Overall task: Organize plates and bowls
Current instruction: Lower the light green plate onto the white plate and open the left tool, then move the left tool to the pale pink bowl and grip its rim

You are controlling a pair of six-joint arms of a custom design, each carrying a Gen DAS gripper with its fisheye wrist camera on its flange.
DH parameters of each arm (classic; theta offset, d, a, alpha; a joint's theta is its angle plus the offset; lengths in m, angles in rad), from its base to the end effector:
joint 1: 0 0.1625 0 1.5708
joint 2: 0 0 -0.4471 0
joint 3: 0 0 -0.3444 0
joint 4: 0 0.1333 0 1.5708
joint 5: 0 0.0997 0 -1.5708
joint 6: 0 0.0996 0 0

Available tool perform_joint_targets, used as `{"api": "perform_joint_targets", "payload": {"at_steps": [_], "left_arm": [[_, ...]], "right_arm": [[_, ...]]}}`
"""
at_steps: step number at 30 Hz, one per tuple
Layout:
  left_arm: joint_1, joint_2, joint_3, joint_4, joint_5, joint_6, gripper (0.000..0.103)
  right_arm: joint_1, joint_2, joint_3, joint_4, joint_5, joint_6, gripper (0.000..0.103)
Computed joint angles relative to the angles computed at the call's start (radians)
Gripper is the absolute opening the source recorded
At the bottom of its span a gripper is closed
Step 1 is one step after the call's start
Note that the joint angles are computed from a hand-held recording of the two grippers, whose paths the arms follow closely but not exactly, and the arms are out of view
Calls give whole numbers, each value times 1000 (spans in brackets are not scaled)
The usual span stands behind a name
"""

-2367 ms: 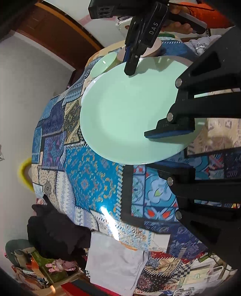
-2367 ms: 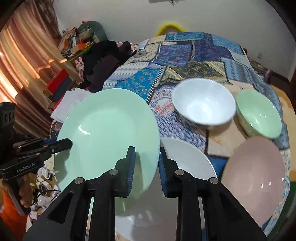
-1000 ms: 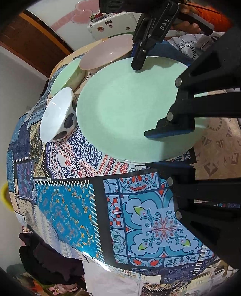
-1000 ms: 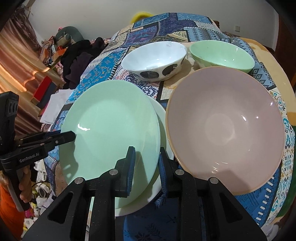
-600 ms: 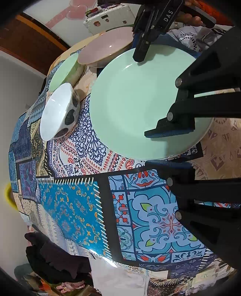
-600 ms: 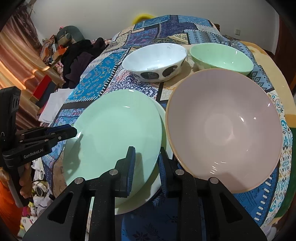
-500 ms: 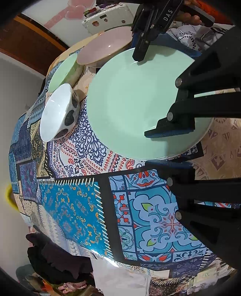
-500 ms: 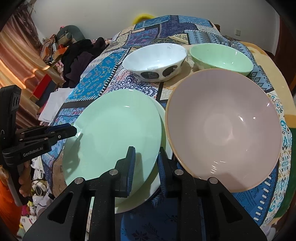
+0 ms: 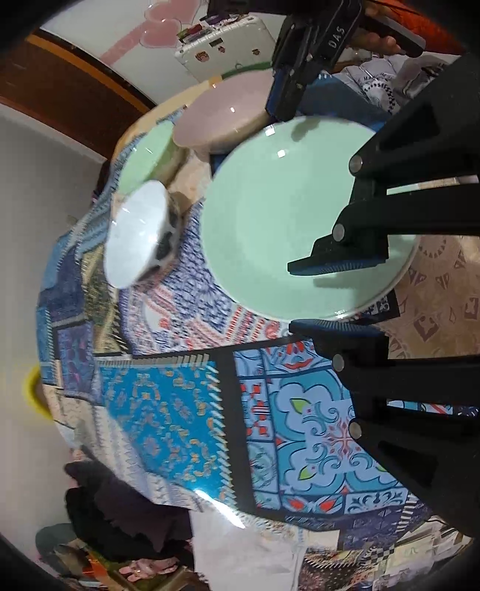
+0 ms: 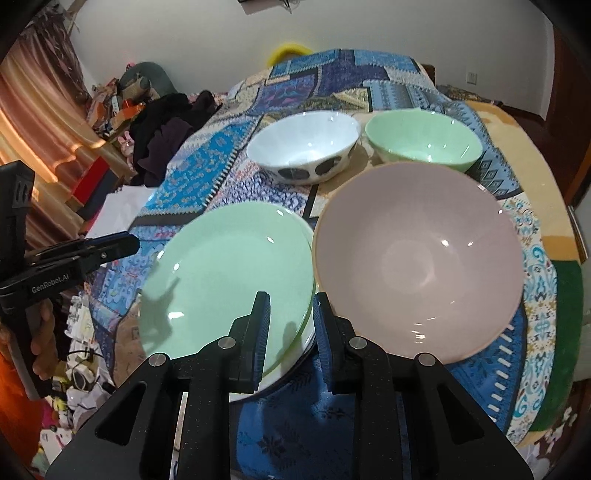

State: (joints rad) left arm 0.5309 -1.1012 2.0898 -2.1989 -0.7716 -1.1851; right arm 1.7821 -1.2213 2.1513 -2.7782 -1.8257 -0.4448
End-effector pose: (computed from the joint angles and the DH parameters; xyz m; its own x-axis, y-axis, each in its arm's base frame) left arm -0.2935 -0.4097 0.1734 -0.7984 -0.1646 -0.5792 0.1785 0.8540 -0.4887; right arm 0.2067 -0.4479 0.2411 -0.7804 -0.5269 0.3368 -0.5954 0.7906 -0.1429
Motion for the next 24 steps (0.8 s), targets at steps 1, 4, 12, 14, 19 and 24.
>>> {"api": "perform_joint_targets", "payload": {"at_steps": [1, 4, 12, 14, 19, 24], "left_arm": [[-8, 0, -6, 5, 9, 0, 22], [-33, 7, -32, 18, 36, 13, 22], [-57, 75, -107, -85, 73, 130, 35], [-57, 101, -127, -122, 87, 165, 44], [-41, 171, -188, -193, 91, 260, 55], [-6, 250, -265, -220, 69, 338, 67]], "right_arm": [[0, -8, -1, 0, 8, 0, 22], [3, -27, -1, -25, 16, -9, 22], [1, -56, -11, -123, 1, -36, 38], [-5, -61, -12, -147, -10, -41, 44], [-31, -65, -14, -211, -39, -54, 51], [-66, -58, -23, -241, -58, -56, 58]]}}
